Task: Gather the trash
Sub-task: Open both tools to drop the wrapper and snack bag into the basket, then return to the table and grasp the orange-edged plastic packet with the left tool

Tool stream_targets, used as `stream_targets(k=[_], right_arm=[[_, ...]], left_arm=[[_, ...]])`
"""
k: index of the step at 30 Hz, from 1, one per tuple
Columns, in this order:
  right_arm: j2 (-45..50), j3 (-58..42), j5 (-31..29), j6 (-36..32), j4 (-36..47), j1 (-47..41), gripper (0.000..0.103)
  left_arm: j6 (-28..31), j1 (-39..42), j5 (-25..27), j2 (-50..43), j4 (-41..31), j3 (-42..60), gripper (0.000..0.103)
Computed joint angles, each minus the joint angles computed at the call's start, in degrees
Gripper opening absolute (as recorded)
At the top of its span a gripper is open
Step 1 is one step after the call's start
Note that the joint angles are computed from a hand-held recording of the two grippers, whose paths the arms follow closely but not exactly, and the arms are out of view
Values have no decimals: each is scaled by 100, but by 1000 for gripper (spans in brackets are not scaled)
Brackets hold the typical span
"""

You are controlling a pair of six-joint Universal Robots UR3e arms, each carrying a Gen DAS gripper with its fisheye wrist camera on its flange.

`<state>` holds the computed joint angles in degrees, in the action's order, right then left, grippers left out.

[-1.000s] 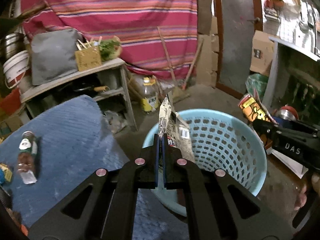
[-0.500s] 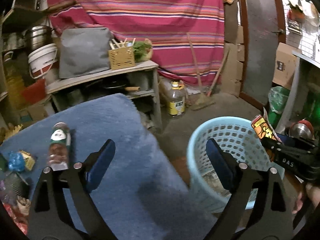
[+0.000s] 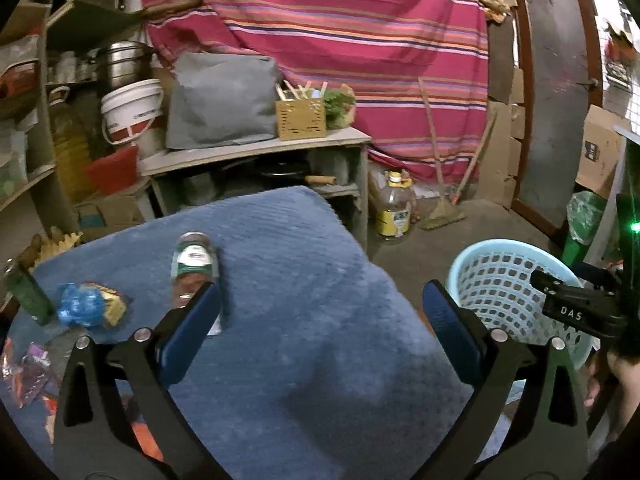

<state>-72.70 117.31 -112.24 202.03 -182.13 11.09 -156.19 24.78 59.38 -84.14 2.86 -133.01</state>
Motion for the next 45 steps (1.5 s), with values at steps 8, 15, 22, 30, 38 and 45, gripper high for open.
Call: stream_targets(k=[8,15,22,30,38,45], right_arm=[[310,-961,-49,-49,250,788,84],[1109,-2378,-26,106,830,1563,84],[2248,-4304,-271,34,1758,2334,84],[3304,-6103,-425,30,2637,2842,84],[4061,-7483,-358,72,3521,2927,84],[4589,-8492,-340,22,4092,3003,84]], left_arm=[[730,1991,-1167,1041,-848,-503,98],[1248,3329,-1428,755,-1073,-237,98],[1590,4296,-1472,-209,-1016,397,98],[1278,4584,-784,-2039,-832,1920,98],[1184,4382,54,-3417,-1428,3520,97],[1273,4322,137,-4073,-2737,4660,71]])
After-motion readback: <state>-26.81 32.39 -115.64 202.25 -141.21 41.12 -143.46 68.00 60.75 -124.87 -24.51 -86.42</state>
